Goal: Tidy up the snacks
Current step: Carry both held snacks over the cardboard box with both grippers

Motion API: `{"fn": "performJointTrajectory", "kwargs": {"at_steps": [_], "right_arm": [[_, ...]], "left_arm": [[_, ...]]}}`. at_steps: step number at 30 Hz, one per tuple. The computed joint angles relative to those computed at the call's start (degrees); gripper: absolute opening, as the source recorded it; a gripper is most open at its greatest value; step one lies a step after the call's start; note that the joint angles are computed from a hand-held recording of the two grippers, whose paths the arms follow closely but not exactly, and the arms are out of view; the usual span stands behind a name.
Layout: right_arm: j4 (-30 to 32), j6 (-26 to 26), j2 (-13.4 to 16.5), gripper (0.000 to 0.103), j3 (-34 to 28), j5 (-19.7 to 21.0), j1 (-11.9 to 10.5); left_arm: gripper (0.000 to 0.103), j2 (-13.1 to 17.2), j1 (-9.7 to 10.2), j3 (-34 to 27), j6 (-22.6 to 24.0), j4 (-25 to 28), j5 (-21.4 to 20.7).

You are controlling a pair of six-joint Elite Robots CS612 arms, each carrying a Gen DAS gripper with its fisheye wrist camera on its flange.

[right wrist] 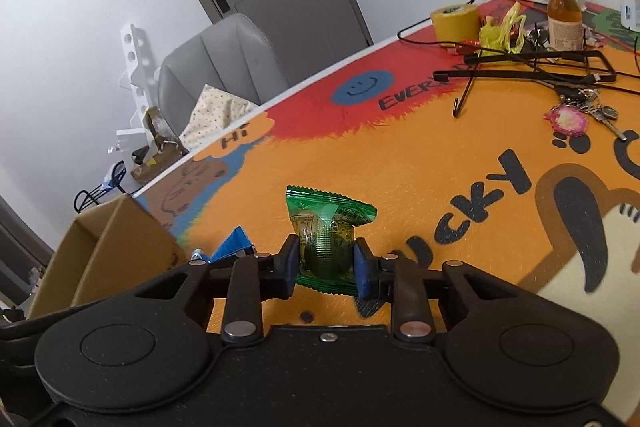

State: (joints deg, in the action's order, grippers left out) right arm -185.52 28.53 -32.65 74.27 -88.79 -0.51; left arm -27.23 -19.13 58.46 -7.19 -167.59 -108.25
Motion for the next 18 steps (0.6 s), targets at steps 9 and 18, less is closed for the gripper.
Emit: {"fn": "performJointTrajectory", "kwargs": {"at_steps": [9,18], "right_arm": [[-4.3,-0.74,-1.92,0.026,3.19,-1.47,1.78],[-7.33,-1.71,-2.99,0.026,4.85,-3.0,3.56]], "left_arm": [[0.027,-3.93,1.3,7.02,1.33,-5.68,-1.07],[0.027,-6.85,2.68,11.93,2.23,-10.24,-2.32]]}}
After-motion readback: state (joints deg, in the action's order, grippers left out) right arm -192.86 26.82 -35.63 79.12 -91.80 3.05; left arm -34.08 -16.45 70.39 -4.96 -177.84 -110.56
